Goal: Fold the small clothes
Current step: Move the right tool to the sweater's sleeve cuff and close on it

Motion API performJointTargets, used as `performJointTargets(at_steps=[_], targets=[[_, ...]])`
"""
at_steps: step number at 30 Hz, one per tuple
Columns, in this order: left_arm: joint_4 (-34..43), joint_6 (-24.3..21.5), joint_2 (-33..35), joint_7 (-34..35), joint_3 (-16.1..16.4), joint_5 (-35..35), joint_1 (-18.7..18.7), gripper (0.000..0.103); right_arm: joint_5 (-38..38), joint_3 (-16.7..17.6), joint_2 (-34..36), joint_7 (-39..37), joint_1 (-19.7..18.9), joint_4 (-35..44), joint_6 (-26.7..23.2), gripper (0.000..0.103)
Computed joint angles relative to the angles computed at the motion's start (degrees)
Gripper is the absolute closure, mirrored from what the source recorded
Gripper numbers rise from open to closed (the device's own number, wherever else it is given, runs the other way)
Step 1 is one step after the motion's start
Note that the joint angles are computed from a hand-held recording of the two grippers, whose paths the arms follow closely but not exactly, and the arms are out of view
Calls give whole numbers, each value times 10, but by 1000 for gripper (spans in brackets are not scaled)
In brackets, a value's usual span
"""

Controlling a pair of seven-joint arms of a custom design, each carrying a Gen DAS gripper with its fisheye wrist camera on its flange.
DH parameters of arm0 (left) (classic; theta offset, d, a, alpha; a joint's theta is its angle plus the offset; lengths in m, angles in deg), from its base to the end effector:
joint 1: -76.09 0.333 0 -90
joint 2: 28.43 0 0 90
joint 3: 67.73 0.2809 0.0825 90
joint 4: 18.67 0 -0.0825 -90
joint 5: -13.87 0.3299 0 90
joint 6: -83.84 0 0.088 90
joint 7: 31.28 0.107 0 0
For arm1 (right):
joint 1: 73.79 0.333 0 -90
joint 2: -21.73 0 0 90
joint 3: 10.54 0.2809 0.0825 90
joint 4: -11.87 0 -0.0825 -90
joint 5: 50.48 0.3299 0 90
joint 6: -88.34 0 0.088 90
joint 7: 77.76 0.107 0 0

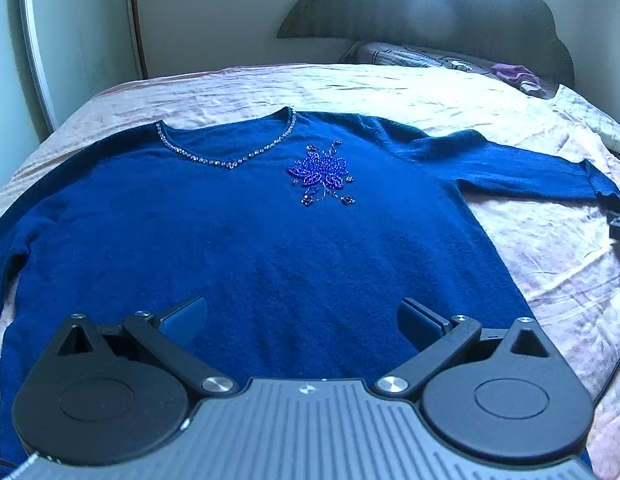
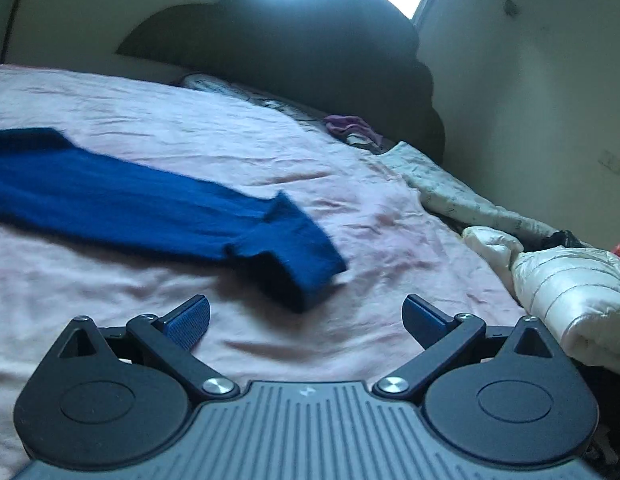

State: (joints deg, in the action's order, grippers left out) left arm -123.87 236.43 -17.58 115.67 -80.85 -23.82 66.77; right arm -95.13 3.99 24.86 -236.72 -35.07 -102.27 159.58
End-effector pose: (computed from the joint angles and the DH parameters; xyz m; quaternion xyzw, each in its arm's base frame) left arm 0.5623 -0.2035 0.4856 -0.3147 0.8670 -0.3585 0.1441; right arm 0.3313 0.2890 0.4263 0.2660 -0.8124 0.5151 0.0624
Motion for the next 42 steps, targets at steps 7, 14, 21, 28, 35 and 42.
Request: performJointTargets(at_steps=[7,14,21,28,35,42], targets=[[1,12,7,-22,4,34,-9,1,-21,1,-43,96,-5,-39,-105,0],[11,8,16,-41,5,50,-9,1,-30,15,-247,252,4,-215,102,0],[11,8,17,-55,5,66,-10,1,-47,16,-174,45,-24,-162,122,1],[11,11,20,-70,8,85,-15,1,-36,21,-208,10,-46,-200,202,29],[5,14,15,-65,5,77,-11,1,-29,11,-249,-3,-65,-256,285,85],[11,17,19,-82,10,86,-11,1,-61,39,-280,95,-65,-267,287,96]])
